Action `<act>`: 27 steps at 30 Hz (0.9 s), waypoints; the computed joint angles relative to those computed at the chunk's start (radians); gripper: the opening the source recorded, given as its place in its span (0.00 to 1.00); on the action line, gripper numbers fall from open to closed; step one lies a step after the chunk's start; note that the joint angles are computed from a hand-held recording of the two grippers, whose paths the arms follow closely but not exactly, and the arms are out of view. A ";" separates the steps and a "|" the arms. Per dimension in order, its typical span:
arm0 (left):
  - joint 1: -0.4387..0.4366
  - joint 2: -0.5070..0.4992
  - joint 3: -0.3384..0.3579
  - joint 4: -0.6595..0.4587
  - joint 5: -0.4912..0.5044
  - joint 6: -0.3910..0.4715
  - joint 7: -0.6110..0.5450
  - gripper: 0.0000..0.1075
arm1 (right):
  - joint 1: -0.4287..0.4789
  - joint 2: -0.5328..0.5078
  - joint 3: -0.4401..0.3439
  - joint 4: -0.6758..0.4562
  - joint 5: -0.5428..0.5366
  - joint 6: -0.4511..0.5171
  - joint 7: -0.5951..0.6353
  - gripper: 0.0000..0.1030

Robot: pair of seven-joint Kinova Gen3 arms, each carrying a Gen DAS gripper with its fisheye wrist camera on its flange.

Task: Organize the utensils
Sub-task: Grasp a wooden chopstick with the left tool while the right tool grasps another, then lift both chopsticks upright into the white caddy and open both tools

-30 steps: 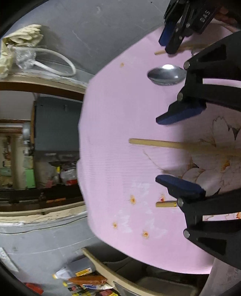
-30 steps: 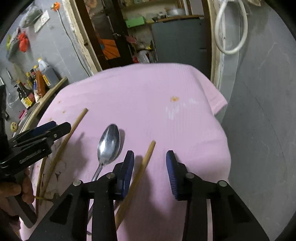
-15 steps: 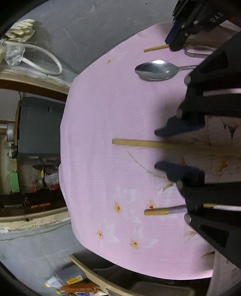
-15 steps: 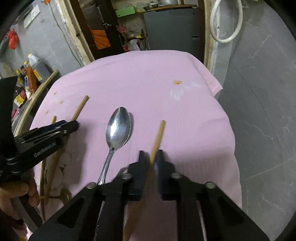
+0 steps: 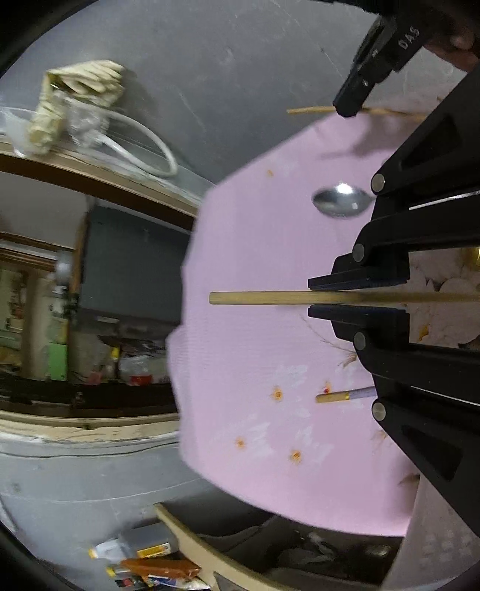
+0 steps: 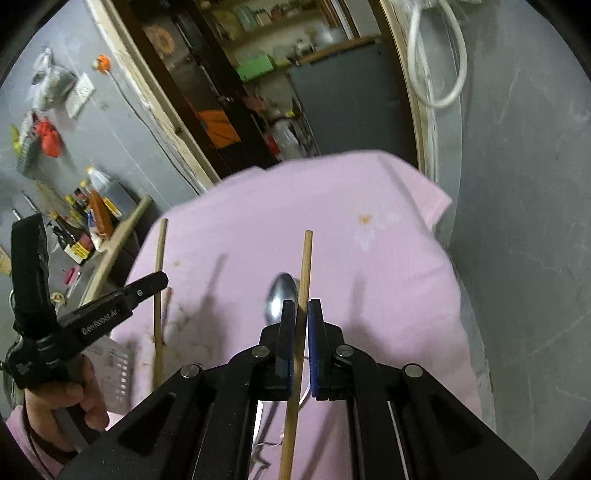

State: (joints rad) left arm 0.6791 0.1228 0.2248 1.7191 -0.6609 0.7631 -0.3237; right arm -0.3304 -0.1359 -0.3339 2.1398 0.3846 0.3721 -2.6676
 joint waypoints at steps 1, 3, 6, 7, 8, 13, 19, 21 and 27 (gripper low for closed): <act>0.003 -0.017 0.002 0.005 -0.004 -0.001 0.002 0.07 | 0.005 -0.019 -0.018 -0.002 0.022 0.010 -0.021 0.05; 0.001 -0.047 0.012 0.009 -0.011 0.009 -0.001 0.07 | 0.016 -0.050 -0.053 -0.009 0.053 0.031 -0.047 0.05; -0.005 -0.099 0.045 0.028 -0.022 0.025 0.010 0.07 | 0.030 -0.101 -0.093 -0.019 0.072 0.070 -0.057 0.05; -0.011 -0.120 0.058 0.037 -0.026 0.029 0.015 0.07 | 0.041 -0.122 -0.121 -0.030 0.085 0.089 -0.068 0.05; -0.019 -0.141 0.071 0.045 -0.030 0.031 0.020 0.07 | 0.051 -0.144 -0.139 -0.033 0.092 0.099 -0.074 0.05; -0.084 -0.230 0.123 0.069 -0.051 0.014 0.032 0.07 | 0.112 -0.230 -0.220 -0.073 0.097 0.129 -0.063 0.05; -0.181 -0.347 0.197 0.084 -0.107 0.031 0.086 0.07 | 0.204 -0.280 -0.310 -0.169 0.068 0.118 -0.014 0.05; -0.219 -0.392 0.206 0.096 -0.115 0.025 0.095 0.07 | 0.245 -0.280 -0.350 -0.198 0.060 0.091 -0.007 0.05; -0.338 -0.533 0.209 0.138 -0.136 -0.004 0.084 0.07 | 0.375 -0.248 -0.485 -0.297 0.043 -0.039 0.023 0.05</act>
